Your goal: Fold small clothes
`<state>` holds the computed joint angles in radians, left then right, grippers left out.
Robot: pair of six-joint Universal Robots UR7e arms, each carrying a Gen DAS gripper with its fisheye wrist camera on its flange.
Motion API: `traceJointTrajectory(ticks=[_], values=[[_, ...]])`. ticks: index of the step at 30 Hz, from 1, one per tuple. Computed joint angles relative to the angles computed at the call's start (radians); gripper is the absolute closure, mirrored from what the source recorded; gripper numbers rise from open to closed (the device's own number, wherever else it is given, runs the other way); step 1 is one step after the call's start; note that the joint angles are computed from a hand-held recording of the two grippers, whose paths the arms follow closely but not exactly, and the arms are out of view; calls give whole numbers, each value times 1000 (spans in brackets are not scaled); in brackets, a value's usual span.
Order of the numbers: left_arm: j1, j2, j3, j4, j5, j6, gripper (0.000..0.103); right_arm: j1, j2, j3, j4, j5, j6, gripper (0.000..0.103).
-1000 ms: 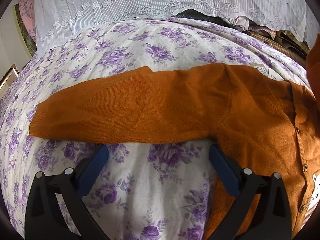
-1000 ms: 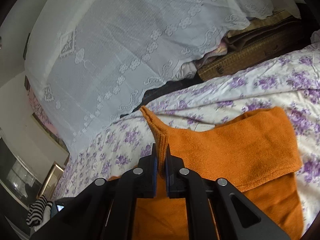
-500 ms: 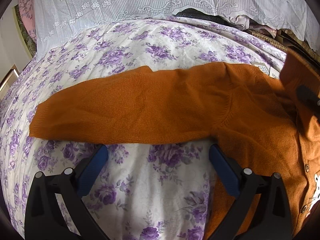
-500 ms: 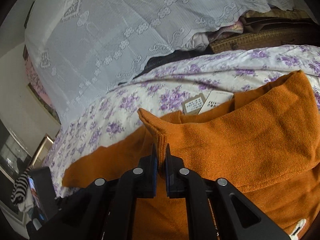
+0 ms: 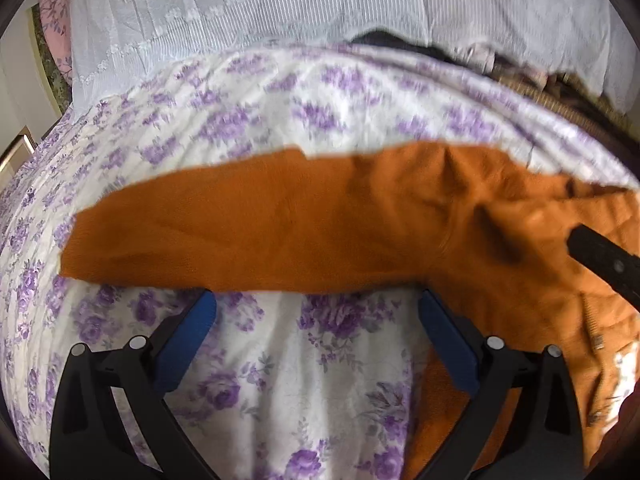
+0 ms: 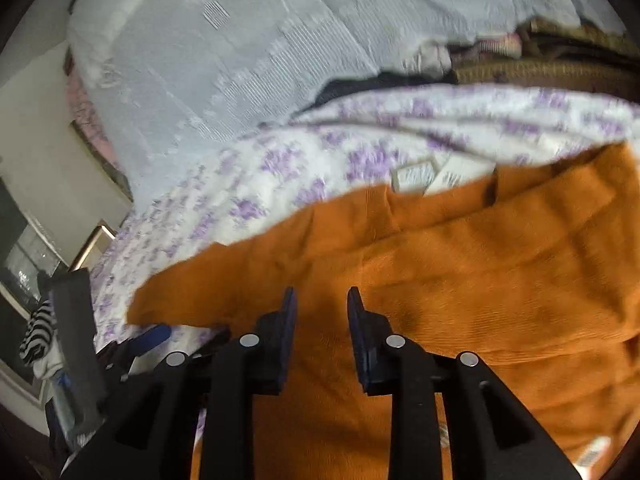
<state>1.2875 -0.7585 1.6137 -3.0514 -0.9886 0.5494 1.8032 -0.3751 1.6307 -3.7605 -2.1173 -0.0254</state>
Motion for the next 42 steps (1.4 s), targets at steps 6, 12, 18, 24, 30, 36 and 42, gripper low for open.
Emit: traceJointTrajectory(ticks=[6,12,18,24,30,36,42], values=[[-29,-92,73,11,-159,1,5,6,-107,165,-205,-109,-89,83],[-129,-11,66,30,-108,50,5,-78,-206,298,-288,-117,-44,92],[-116,175,-69,82,37,30,4,-156,-218,260,-191,-96,-23,92],[-84,159,-121,216,-33,-69,4,-271,-249,274,-123,6,130,103],[-84,102,-34,64,-79,-36,4,-177,-239,346,-261,-55,2,96],[-79,135,-85,180,-4,-60,4,-169,-190,313,-133,-131,-20,101],[-61,80,-54,200,-93,-100,4,-104,-161,297,-266,-184,-102,91]])
